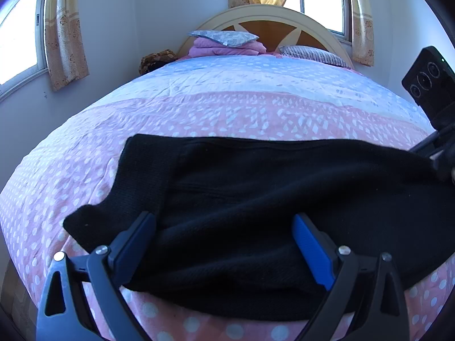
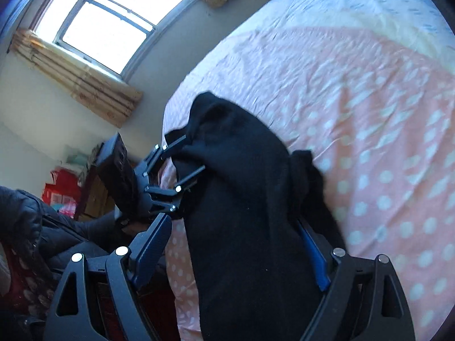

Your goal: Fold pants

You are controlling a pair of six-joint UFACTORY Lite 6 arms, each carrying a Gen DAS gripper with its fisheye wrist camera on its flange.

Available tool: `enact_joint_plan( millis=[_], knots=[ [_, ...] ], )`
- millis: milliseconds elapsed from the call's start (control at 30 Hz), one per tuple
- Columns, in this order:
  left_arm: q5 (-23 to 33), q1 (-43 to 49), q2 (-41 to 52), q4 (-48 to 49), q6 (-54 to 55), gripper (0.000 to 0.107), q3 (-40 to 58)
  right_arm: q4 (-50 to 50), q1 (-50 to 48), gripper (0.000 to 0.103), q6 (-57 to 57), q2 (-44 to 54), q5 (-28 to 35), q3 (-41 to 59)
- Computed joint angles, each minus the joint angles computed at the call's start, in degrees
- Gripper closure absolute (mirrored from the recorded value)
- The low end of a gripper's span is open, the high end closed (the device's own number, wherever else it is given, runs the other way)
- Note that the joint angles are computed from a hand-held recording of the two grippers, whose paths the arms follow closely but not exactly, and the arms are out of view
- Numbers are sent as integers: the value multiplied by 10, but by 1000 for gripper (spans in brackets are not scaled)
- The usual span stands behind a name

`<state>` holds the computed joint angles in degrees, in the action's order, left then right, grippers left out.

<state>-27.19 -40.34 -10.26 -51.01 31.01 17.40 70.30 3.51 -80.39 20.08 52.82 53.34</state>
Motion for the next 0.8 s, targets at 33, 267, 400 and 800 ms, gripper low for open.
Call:
enact_joint_plan(
  millis=[33, 267, 400, 800],
  knots=[
    [1, 0, -4, 0, 0, 8, -3, -5, 6, 16, -6, 5, 25, 3],
    [1, 3, -6, 13, -13, 8, -5, 64, -13, 16, 13, 116, 105, 86],
    [0, 4, -6, 19, -19, 8, -6, 114, 22, 16, 25, 148, 93, 113],
    [13, 12, -3, 37, -32, 8, -2, 213, -88, 26, 135, 294, 229, 227]
  ],
)
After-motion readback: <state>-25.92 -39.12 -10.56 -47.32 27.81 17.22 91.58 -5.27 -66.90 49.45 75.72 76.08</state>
